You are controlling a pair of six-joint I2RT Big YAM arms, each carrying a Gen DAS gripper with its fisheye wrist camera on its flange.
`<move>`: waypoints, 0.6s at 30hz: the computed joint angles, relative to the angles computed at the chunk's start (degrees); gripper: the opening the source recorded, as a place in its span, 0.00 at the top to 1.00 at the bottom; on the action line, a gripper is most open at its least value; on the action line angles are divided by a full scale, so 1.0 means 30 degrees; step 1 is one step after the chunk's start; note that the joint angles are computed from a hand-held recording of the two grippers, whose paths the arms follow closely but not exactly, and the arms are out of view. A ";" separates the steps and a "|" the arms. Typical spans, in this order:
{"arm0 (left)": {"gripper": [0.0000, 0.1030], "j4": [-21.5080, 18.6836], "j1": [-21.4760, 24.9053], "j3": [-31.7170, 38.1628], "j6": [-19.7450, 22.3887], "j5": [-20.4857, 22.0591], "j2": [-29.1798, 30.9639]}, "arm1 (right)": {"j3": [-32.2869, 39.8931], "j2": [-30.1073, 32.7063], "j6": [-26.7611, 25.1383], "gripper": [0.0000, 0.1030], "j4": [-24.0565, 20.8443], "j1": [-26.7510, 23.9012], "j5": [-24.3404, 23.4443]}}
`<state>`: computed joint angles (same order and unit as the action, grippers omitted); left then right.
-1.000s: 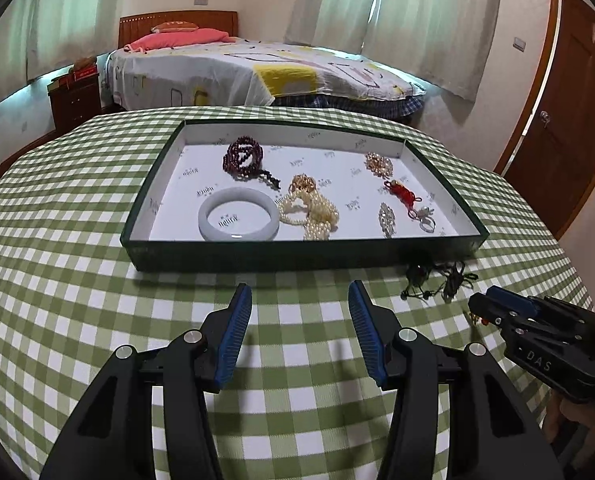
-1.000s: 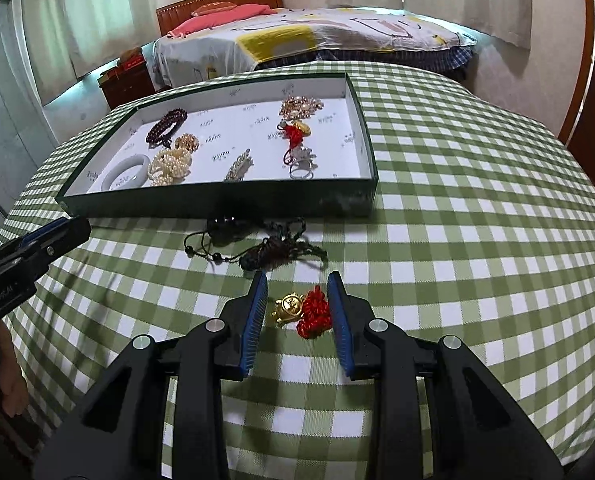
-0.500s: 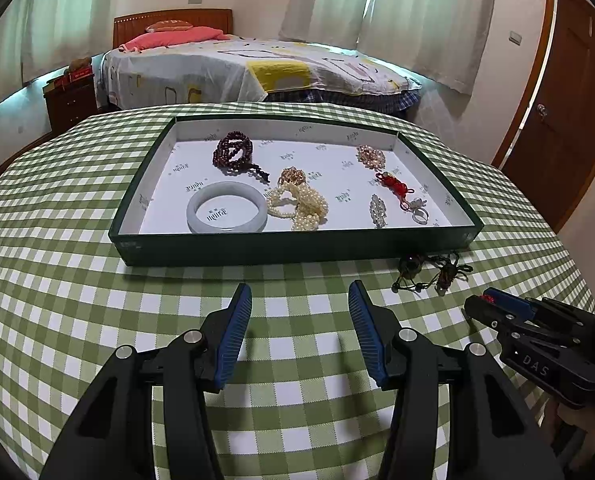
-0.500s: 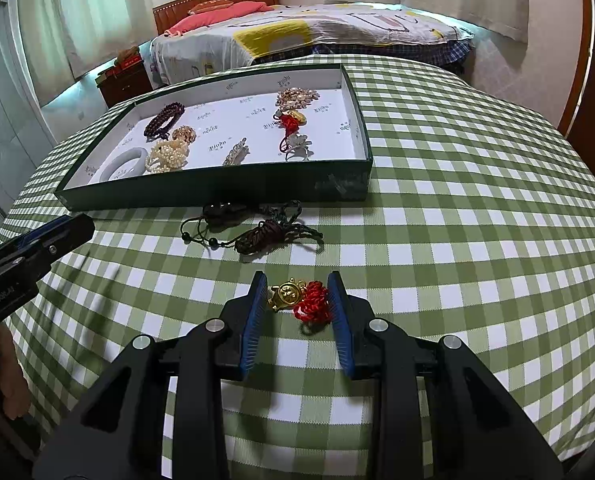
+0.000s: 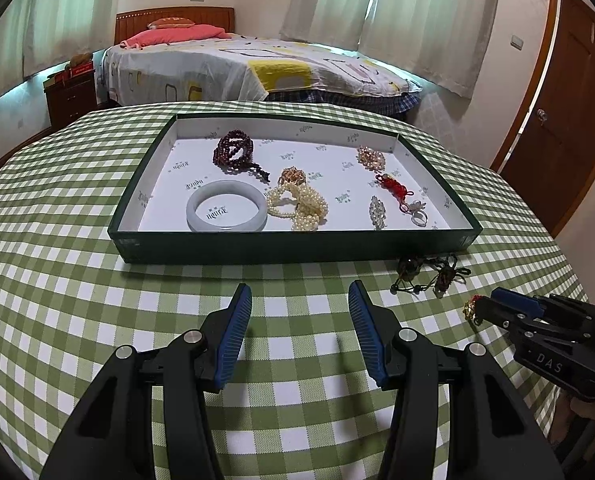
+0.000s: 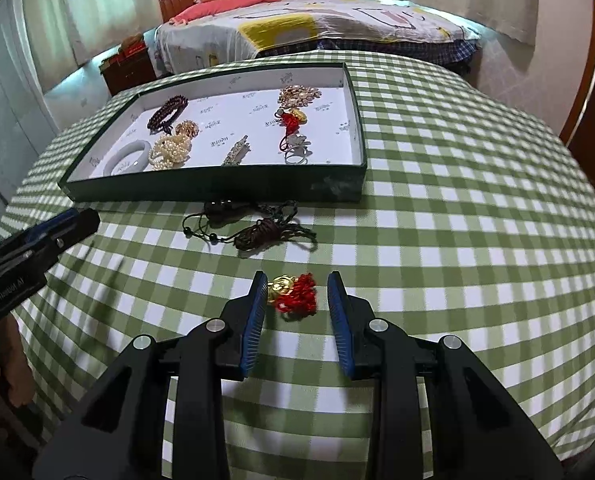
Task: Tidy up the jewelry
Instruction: 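Move the open right tool over the gold charm with red tassel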
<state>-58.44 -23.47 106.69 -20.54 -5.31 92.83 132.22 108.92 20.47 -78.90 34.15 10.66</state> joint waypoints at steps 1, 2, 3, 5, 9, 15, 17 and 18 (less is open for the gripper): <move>0.51 0.0017 0.0006 -0.0016 -0.0050 -0.0001 -0.0005 | 0.0011 -0.0039 -0.0046 0.70 -0.0052 -0.0046 -0.0103; 0.52 0.0008 -0.0001 -0.0013 -0.0089 0.0001 -0.0002 | 0.0021 -0.0035 -0.0083 0.70 -0.0098 -0.0075 -0.0186; 0.52 -0.0013 -0.0001 0.0006 -0.0127 0.0011 0.0008 | 0.0012 -0.0035 -0.0140 0.70 -0.0152 -0.0087 -0.0197; 0.52 -0.0072 -0.0022 0.0043 -0.0157 0.0039 0.0027 | -0.0104 -0.0052 -0.0205 0.70 -0.0141 -0.0075 -0.0191; 0.52 -0.0131 -0.0120 0.0068 -0.0079 -0.0077 0.0026 | -0.0348 -0.0061 -0.0288 0.70 -0.0075 -0.0081 -0.0331; 0.51 -0.0255 -0.0209 0.0150 -0.0081 -0.0072 0.0110 | -0.0415 -0.0014 -0.0499 0.73 0.0189 -0.0087 -0.0486; 0.51 -0.0294 -0.0253 0.0170 -0.0049 -0.0047 0.0124 | -0.0341 0.0027 -0.0559 0.77 0.0176 -0.0138 -0.0825; 0.51 -0.0317 -0.0284 0.0187 -0.0018 -0.0048 0.0135 | -0.0235 0.0081 -0.0596 0.77 0.0117 -0.0160 -0.0912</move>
